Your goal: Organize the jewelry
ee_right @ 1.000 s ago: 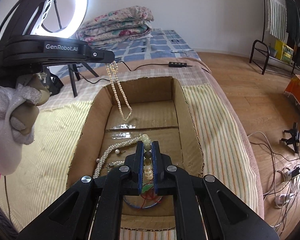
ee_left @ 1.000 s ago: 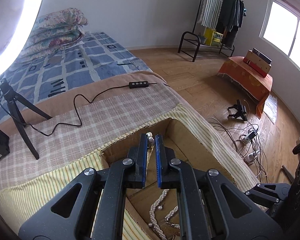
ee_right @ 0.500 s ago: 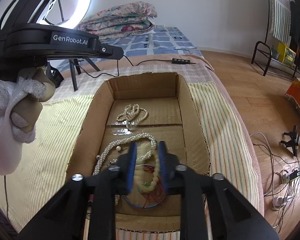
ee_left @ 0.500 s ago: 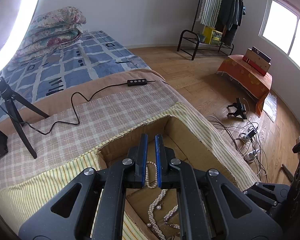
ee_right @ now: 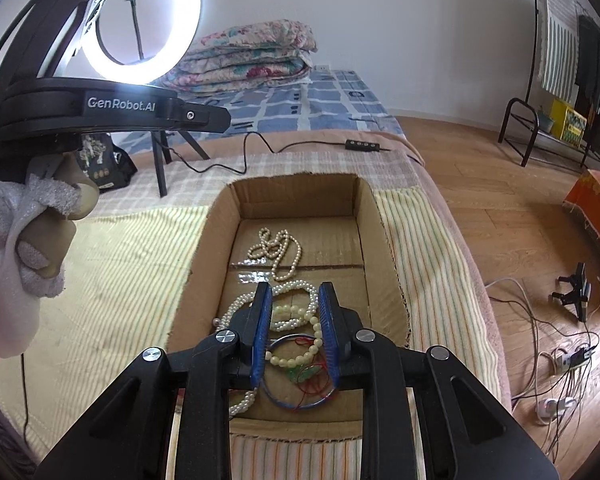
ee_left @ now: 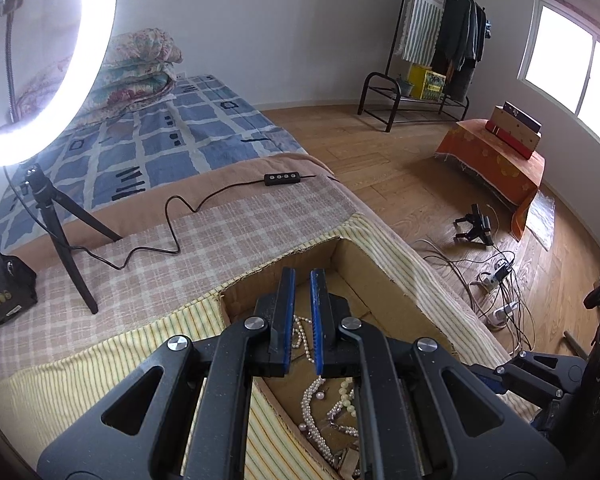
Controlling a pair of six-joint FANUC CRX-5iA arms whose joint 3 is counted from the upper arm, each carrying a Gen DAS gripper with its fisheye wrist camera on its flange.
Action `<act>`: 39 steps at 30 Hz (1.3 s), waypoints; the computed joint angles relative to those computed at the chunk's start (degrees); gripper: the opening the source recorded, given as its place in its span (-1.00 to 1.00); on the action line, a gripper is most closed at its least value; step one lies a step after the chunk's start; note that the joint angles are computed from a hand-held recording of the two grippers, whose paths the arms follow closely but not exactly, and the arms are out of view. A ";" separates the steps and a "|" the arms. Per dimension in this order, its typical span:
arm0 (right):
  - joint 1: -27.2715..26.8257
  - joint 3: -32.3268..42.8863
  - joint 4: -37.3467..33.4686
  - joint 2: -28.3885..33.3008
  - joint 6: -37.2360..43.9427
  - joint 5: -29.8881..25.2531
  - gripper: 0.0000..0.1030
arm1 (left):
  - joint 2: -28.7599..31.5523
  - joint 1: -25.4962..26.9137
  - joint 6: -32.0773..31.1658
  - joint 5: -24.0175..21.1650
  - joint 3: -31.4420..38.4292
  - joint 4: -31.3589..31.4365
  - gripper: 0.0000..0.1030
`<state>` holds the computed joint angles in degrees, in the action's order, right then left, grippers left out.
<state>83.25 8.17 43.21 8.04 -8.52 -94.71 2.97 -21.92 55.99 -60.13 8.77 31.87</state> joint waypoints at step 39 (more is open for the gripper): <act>7.09 27.33 12.89 16.49 10.07 -18.77 -0.32 | -28.58 19.68 -15.25 -9.36 -17.46 13.60 -0.89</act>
